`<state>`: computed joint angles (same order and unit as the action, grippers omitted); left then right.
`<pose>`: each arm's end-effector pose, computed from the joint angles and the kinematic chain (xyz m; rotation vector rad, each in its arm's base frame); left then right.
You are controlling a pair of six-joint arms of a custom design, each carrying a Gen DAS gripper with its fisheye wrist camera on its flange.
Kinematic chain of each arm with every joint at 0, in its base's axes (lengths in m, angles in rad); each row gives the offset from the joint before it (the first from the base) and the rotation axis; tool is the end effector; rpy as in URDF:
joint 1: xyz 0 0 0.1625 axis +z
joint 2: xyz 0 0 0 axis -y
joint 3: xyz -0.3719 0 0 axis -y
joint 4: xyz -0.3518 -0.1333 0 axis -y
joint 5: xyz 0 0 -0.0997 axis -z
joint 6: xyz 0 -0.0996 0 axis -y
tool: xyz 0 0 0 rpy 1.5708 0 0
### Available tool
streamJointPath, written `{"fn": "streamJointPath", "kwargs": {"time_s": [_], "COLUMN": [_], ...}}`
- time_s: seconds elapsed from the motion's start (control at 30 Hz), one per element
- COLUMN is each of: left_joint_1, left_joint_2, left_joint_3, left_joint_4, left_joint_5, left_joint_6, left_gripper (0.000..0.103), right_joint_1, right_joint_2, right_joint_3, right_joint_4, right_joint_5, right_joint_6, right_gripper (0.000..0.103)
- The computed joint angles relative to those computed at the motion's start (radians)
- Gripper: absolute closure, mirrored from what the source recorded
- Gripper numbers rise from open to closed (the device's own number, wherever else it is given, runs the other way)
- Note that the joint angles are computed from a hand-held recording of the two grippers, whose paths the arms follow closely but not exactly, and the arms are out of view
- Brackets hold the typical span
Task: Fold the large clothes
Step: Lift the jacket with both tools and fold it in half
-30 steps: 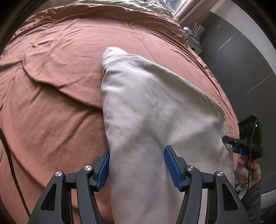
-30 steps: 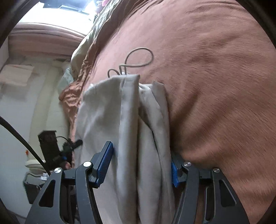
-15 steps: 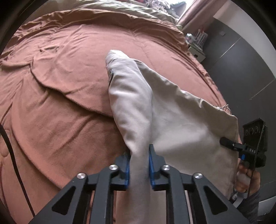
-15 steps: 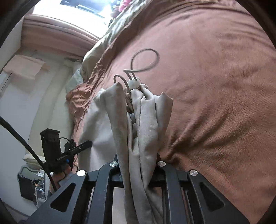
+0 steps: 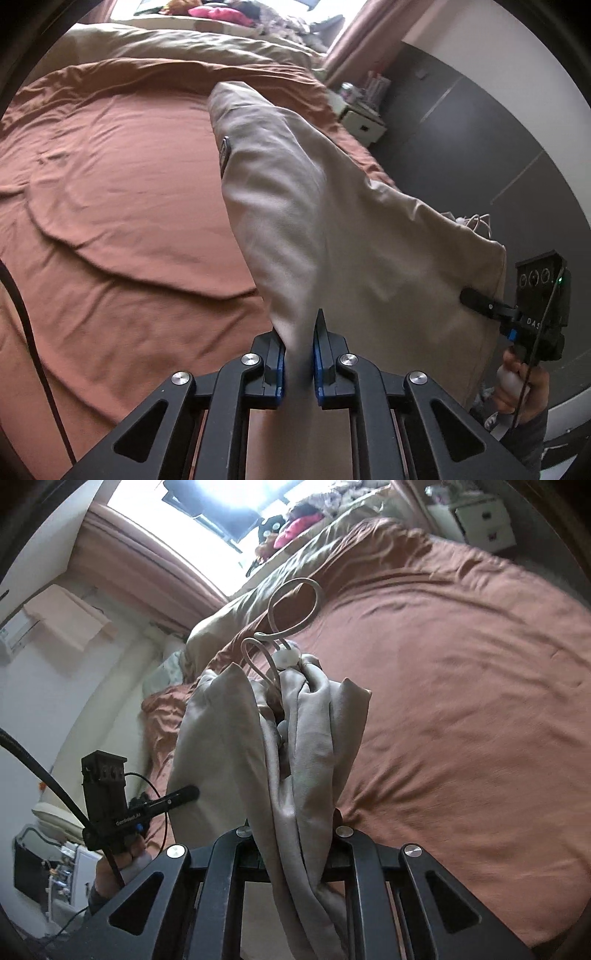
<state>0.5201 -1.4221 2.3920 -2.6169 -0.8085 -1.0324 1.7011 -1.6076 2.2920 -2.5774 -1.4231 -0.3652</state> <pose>-0.2110 -0.3537 0.1759 -0.0163 2.6545 -0.9692 0.1967 -0.3622 0.2499 -0.7684 2.8911 -0.5087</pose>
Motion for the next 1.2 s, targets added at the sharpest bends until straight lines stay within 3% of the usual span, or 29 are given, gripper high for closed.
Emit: {"fn": "streamJointPath", "kwargs": {"time_s": [0.23, 0.6, 0.73, 1.0, 1.2], "left_joint_1": [0.053, 0.129, 0.157, 0.206, 0.259], "left_joint_2": [0.251, 0.537, 0.616, 0.776, 0.853], "left_joint_3": [-0.146, -0.441, -0.555, -0.779, -0.889], "left_joint_4": [-0.261, -0.354, -0.324, -0.262, -0.231], "left_joint_5": [-0.088, -0.208, -0.256, -0.339, -0.412], "left_joint_6": [0.194, 0.361, 0.406, 0.461, 0.457], "left_gripper": [0.091, 0.091, 0.091, 0.091, 0.091], "right_joint_1": [0.016, 0.093, 0.123, 0.236, 0.3], "right_joint_2": [-0.112, -0.228, -0.209, -0.075, 0.044], "right_joint_3": [-0.032, -0.111, -0.168, -0.28, -0.369], "right_joint_4": [0.052, 0.146, 0.168, 0.188, 0.261], "right_joint_5": [-0.084, -0.259, -0.328, -0.505, -0.682], "right_joint_6": [-0.001, 0.041, 0.077, 0.187, 0.275], "right_gripper": [0.094, 0.095, 0.095, 0.095, 0.095]}}
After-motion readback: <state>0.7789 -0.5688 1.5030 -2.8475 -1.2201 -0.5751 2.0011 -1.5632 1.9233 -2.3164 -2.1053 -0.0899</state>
